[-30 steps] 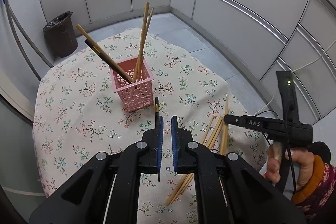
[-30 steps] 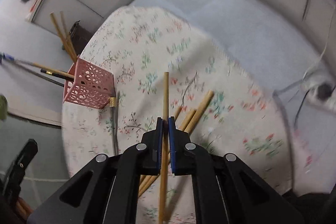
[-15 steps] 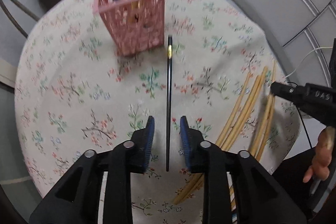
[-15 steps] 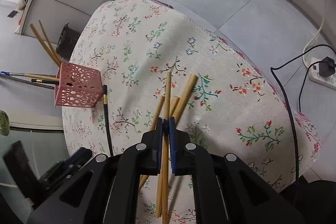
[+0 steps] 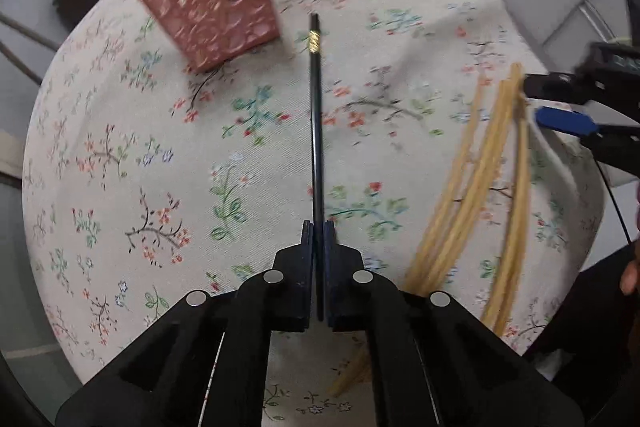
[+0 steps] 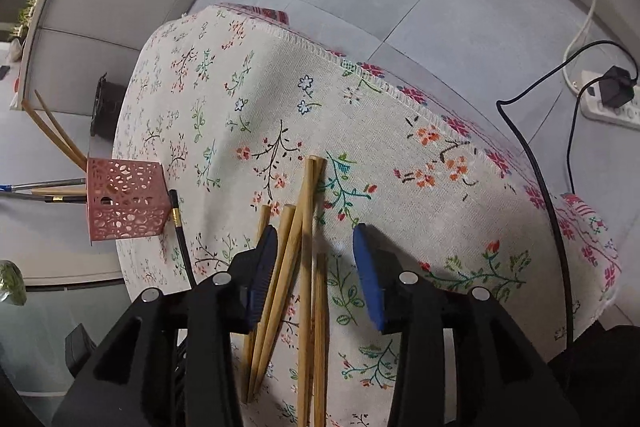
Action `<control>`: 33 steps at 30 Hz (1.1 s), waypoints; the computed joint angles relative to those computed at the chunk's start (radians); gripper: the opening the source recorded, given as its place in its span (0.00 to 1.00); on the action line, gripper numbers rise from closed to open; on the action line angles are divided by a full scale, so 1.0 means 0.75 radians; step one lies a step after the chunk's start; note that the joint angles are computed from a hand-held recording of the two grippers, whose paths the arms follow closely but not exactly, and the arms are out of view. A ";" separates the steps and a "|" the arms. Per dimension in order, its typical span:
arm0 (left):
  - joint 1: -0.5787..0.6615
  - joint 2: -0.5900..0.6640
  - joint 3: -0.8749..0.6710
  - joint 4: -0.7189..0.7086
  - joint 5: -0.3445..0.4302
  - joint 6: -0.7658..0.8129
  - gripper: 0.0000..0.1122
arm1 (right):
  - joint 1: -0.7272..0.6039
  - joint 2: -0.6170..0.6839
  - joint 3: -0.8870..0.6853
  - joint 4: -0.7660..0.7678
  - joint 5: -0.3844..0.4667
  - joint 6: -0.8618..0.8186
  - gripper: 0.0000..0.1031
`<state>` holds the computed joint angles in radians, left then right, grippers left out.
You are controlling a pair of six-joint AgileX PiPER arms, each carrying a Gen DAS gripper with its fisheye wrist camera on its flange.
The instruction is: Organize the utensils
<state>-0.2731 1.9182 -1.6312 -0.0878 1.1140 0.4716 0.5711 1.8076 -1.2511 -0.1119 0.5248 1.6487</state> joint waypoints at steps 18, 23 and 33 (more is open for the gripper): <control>0.095 -0.292 -0.116 -0.336 -0.011 0.145 0.03 | 0.022 0.089 -0.165 -0.159 0.121 0.033 0.05; 0.156 -0.299 -0.152 -0.425 -0.017 0.191 0.03 | 0.077 0.007 -0.143 -0.289 0.097 0.100 0.05; 0.289 -0.352 -0.183 -0.541 -0.002 0.223 0.03 | 0.263 -0.095 -0.338 -0.650 0.212 0.168 0.05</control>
